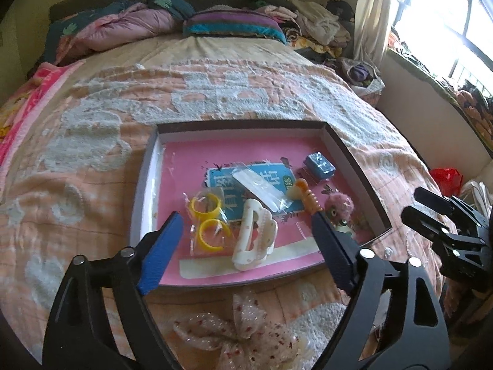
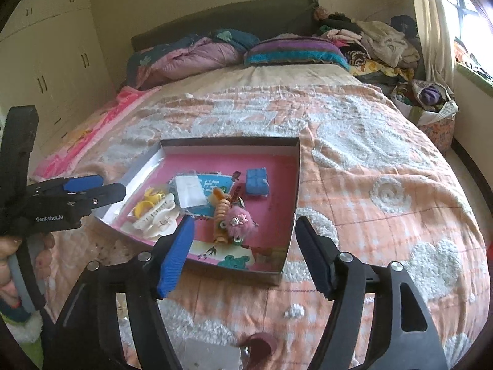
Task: Organize jewelry
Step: 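Move both tools back from the box toward the remaining jewelry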
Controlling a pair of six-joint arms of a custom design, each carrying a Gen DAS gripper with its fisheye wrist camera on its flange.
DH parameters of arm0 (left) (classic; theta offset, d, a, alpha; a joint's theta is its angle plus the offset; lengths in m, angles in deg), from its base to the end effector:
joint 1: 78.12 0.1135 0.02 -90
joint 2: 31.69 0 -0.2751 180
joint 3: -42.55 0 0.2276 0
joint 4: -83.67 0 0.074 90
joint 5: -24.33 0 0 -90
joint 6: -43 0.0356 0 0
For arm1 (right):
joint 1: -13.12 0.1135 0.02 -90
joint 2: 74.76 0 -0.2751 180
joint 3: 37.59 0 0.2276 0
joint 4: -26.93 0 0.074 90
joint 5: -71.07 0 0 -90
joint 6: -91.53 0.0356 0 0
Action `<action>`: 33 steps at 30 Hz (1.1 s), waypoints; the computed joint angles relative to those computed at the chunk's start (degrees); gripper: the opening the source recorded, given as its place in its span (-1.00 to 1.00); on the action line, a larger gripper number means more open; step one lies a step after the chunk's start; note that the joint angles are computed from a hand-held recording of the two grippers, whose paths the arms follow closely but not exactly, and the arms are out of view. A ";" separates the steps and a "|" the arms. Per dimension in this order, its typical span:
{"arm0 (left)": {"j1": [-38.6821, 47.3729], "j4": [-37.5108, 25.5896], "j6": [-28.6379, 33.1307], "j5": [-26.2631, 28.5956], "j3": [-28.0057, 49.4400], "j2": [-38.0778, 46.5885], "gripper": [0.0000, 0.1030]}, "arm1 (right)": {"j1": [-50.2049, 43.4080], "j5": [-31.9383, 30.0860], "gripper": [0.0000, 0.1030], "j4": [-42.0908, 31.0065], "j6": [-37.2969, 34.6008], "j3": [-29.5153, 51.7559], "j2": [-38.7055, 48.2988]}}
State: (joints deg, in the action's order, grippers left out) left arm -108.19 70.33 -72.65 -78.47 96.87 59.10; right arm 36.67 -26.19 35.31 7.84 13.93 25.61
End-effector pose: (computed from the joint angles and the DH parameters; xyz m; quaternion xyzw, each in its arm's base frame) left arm 0.2437 -0.1320 0.1702 -0.0023 0.9341 -0.0670 0.3508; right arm 0.2755 0.1250 0.1418 -0.1620 0.8920 0.1633 0.3891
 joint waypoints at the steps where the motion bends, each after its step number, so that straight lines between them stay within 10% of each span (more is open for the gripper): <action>1: -0.05 -0.28 -0.13 -0.33 -0.15 -0.69 0.65 | -0.11 -0.13 0.32 -0.20 0.06 -0.40 -0.90; 33: -14.73 -12.68 -5.40 -17.58 -2.77 -24.64 0.81 | 2.58 3.48 0.54 -14.96 -0.04 -8.55 -33.29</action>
